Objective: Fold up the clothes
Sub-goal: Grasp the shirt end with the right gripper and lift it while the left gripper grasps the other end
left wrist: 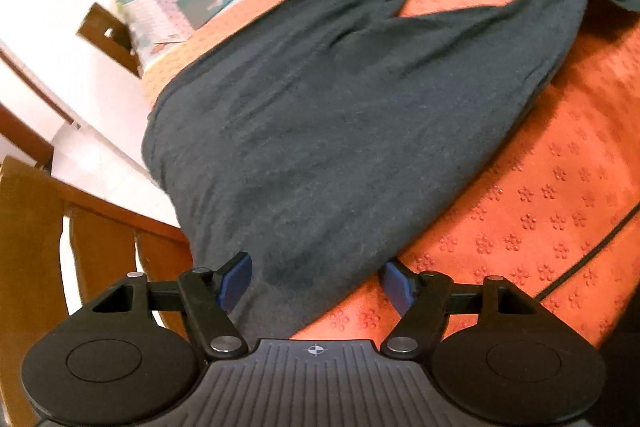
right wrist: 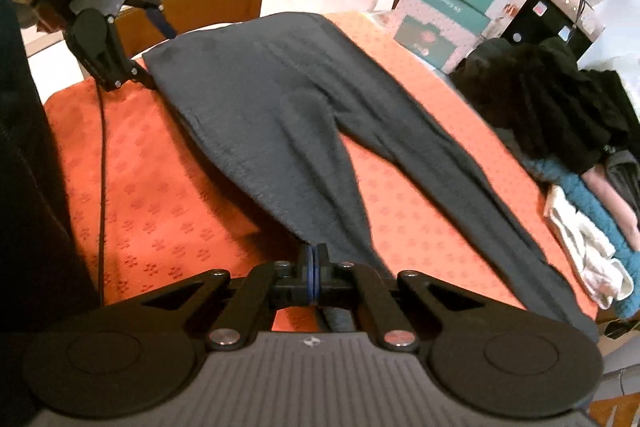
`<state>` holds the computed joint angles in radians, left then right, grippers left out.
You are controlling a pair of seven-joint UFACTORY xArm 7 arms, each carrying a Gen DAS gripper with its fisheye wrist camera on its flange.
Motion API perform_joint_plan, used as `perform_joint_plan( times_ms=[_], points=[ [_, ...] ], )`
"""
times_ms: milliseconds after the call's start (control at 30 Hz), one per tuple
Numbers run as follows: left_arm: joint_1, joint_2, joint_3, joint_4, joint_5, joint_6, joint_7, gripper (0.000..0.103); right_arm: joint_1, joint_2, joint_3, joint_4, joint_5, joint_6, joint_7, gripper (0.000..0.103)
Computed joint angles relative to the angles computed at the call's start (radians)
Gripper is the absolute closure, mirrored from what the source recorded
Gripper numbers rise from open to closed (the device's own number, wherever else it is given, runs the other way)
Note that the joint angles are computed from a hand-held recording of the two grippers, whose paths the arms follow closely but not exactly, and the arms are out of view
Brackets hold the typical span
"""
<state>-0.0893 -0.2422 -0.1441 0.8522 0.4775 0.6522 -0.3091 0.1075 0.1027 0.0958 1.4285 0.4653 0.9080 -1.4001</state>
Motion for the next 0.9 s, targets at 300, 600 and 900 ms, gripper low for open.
perform_joint_plan(
  times_ms=[300, 600, 900],
  points=[
    [0.033, -0.065, -0.026, -0.049, 0.101, 0.067, -0.164, 0.1, 0.0, 0.004, 0.002, 0.022, 0.0, -0.013, 0.036, 0.102],
    [0.047, -0.155, -0.033, -0.024, 0.111, 0.083, -0.133, 0.1, 0.014, -0.051, -0.005, -0.024, -0.024, -0.051, 0.118, 0.102],
    [0.067, -0.026, -0.016, 0.155, 0.139, 0.084, -0.005, 0.1, 0.039, 0.081, 0.013, 0.106, -0.114, -0.173, 0.172, 0.102]
  ],
)
